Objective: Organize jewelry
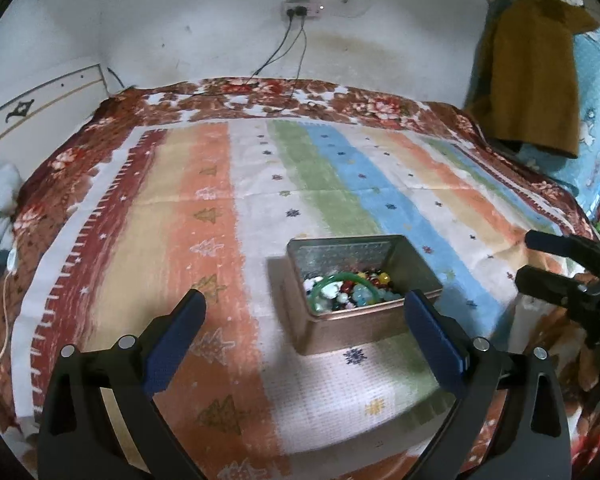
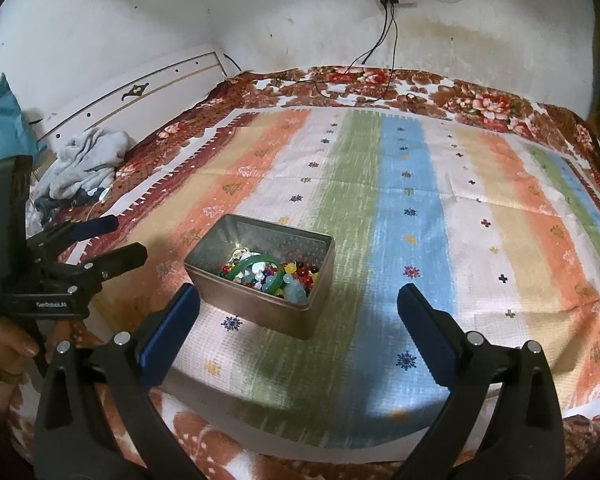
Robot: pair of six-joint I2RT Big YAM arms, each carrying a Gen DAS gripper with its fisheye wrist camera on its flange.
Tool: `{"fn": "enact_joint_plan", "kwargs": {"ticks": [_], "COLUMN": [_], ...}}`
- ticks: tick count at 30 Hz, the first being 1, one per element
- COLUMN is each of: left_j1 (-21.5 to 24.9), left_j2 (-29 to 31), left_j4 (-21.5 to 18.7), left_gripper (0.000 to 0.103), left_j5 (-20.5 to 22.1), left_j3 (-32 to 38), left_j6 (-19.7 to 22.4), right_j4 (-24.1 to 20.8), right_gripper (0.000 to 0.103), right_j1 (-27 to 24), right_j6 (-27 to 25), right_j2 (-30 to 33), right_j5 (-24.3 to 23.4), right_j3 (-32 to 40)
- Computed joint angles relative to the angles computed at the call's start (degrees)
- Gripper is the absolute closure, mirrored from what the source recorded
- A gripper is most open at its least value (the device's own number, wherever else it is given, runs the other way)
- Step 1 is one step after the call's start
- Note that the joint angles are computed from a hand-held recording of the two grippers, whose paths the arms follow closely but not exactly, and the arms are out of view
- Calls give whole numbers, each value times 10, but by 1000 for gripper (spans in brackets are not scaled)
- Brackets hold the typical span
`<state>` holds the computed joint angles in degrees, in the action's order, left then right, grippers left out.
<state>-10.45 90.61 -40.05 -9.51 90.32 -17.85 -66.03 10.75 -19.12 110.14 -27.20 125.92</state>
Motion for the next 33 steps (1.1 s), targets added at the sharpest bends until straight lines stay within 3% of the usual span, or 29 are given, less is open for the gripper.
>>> {"fn": "enact_joint_plan", "kwargs": {"ticks": [14, 20, 33], "left_j1": [-9, -26, -27], "left_j2": [-11, 1, -11], "left_j4": [32, 8, 39], "left_gripper": [6, 6, 6], "left_j5": [-18, -76, -47], "left_j3": [-13, 4, -18], "left_j6": [26, 53, 58], "right_j4": [2, -10, -12], "right_gripper": [5, 5, 5], "right_j1": [1, 3, 3], "right_j6": [4, -3, -2], "right_j2": [2, 7, 8], "right_j5": [7, 13, 14], "right_j3": [-6, 0, -2]}}
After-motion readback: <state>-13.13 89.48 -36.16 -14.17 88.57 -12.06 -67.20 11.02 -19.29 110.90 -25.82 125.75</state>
